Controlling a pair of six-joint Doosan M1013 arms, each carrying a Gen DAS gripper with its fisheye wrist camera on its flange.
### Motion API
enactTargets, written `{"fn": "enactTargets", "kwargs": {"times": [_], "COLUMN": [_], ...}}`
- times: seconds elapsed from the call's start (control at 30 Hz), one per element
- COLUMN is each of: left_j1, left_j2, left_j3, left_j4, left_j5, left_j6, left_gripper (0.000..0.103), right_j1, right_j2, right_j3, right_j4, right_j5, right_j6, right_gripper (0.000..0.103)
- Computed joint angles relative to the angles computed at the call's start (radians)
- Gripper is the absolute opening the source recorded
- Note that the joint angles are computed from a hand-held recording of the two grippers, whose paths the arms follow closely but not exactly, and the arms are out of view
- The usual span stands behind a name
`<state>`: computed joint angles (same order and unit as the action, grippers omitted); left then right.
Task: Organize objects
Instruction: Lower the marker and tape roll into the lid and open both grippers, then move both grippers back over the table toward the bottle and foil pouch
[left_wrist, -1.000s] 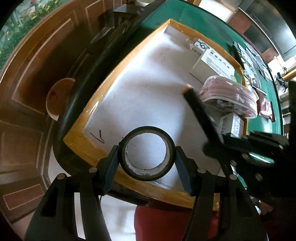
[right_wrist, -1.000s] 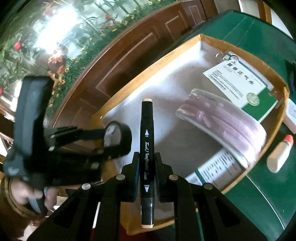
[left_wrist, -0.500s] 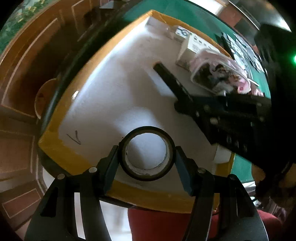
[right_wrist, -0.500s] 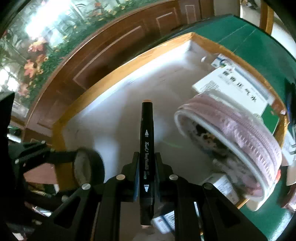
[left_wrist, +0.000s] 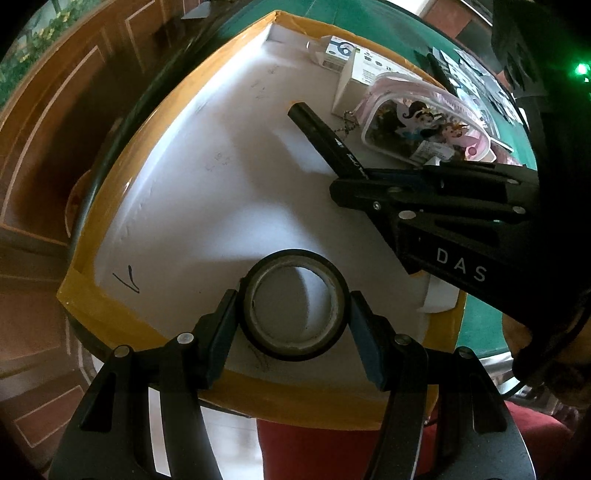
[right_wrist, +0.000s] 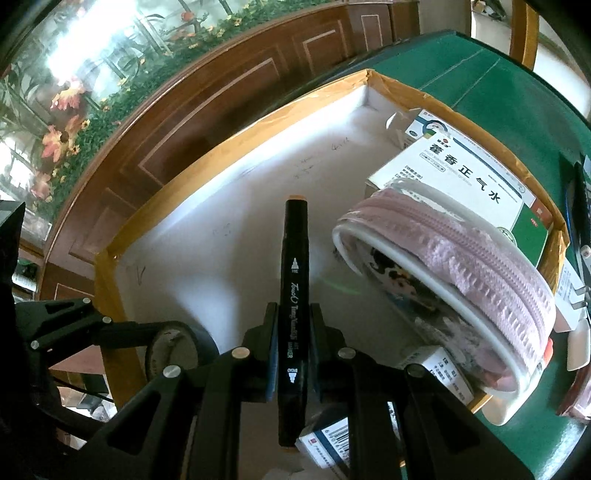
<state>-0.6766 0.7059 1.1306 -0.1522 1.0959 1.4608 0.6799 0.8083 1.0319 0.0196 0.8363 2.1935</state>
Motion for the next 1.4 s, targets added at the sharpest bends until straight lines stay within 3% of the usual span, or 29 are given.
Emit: {"fn": "enactTargets", "kwargs": {"times": [0.43,0.57,0.8,0.93,1.0,1.03,1.17,1.4], "left_j1": [-0.001,-0.003,-0.017,-0.027,-0.032,-0.037,-0.055,-0.087], "left_j2": [-0.023,-0.031,-0.039,-0.051,-0.055,-0.052,-0.042,0.002], "left_j3": [0.039,0.044,0.042,0.042,0.034,0.024,-0.021,-0.126], "left_j4": [-0.065,-0.072,-0.029,0.002,0.010,0.015,0.048,-0.034], "left_j5": [-0.025,-0.031,-0.021,-0.017,-0.020,-0.020,-0.013,0.002], "left_j6": [0.010,-0.001,-0.034,-0.052,-0.062,-0.068,-0.086,-0.010], "left_gripper": [0.061,0.072,0.073,0.077,0.077,0.077,0.077,0.082], "right_j1": [0.004,0.006,0.013,0.022,0.030,0.034,0.036,0.042], "right_j2": [-0.019,-0.037,-0.111,-0.186,-0.230,-0.242,-0.297,-0.378], "right_j3": [0.021,0.039,0.128,0.227,0.293,0.312,0.410,0.566], "right_j4": [-0.037,-0.033,-0.033,-0.130,-0.246,-0.300,-0.441,-0.598], "right_j5": [0.002,-0.027,-0.150,-0.255,-0.298,-0.300,-0.288,-0.232], "right_j6": [0.023,0.022,0.039,0.146,0.270,0.328,0.541,0.897], "right_gripper": [0.016,0.042,0.045,0.059,0.075,0.078,0.080,0.084]}}
